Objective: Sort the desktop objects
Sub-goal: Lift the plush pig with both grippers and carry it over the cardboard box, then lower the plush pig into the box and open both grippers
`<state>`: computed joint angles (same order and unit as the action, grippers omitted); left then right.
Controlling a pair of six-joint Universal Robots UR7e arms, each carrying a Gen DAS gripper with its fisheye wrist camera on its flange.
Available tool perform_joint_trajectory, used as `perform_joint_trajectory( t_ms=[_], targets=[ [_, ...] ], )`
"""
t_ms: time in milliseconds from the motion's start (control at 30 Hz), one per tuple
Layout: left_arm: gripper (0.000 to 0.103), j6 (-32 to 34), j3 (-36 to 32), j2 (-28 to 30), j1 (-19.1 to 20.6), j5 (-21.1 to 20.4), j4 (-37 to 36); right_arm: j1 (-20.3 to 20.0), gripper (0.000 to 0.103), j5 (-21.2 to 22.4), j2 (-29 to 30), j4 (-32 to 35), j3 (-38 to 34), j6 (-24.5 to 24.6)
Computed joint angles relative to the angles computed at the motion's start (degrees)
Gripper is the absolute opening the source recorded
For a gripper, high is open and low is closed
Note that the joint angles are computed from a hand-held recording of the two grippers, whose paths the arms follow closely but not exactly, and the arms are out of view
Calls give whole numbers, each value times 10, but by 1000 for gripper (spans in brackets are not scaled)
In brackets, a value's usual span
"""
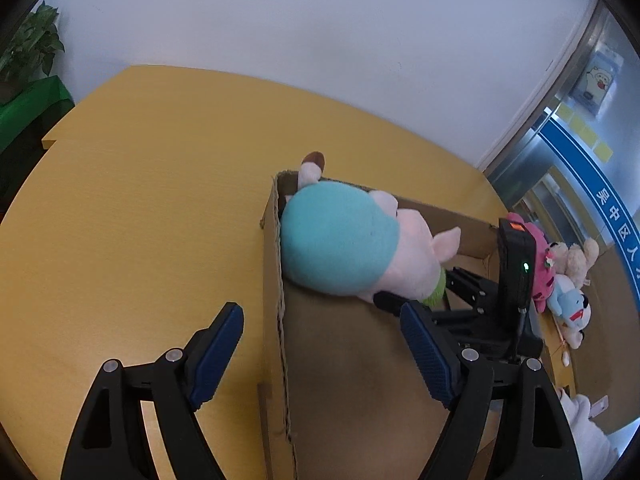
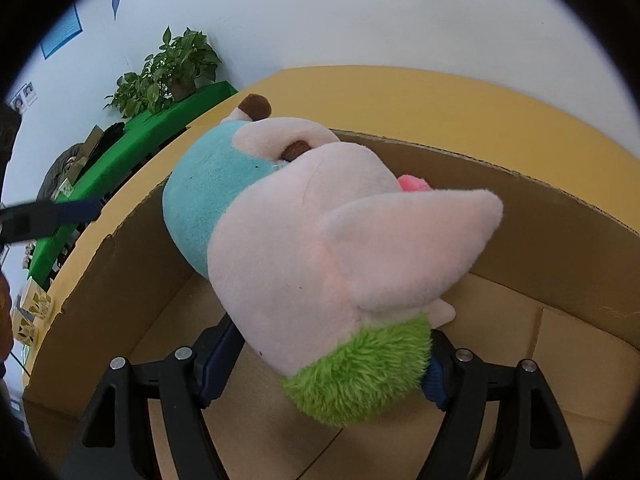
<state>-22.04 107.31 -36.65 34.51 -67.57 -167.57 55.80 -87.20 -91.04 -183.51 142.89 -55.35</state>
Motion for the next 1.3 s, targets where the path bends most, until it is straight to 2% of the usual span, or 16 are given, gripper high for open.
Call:
perform_joint_trajectory(
  t_ms=[100, 267, 333, 400, 533, 633, 700, 733, 767, 867, 967, 1067, 1200, 1267, 1300],
  targets=[
    [80, -10, 52, -20, -26, 7, -17, -27, 81, 29, -20, 3, 11, -6],
    [81, -30, 109, -38, -65, 33, -13, -12, 82, -1, -12, -37, 14, -1],
    [80, -44, 122, -40, -75, 47, 4, -23, 82, 5, -19, -40, 18, -1],
    [80, -66, 119, -36, -76, 55, 47, -19, 82, -7, -7, -47, 16, 12],
    [80, -94, 112, -25, -75, 73, 118, -23, 82, -31, -20, -3, 8, 58],
    [78, -93, 114, -18, -67, 62, 118, -35, 81, -18, -46, 43, 0, 60],
    [75, -80, 122, -19, -67, 60, 93, -38, 73, -12, -47, 35, -2, 60],
    [72, -78, 122, -19, -67, 64, 95, -46, 61, 5, -53, 43, -3, 60],
    [63, -76, 122, -18, -67, 67, 98, -53, 56, 24, -57, 51, -2, 59],
    [46, -78, 112, -13, -61, 67, 122, -53, 54, 37, -39, -2, 9, 51],
    [37, -77, 117, -14, -51, 47, 101, -56, 54, 64, -27, -2, 8, 40],
    [29, -74, 119, -15, -55, 54, 100, -54, 55, 73, -22, 10, 5, 27],
    [21, -76, 126, -21, -58, 55, 104, -41, 58, 65, -10, -1, 4, 28],
    [20, -88, 136, -23, -67, 46, 99, -38, 64, 59, -13, 12, 1, 42],
    [20, -90, 136, -24, -68, 46, 101, -37, 64, 53, -19, 33, -3, 52]
  ],
)
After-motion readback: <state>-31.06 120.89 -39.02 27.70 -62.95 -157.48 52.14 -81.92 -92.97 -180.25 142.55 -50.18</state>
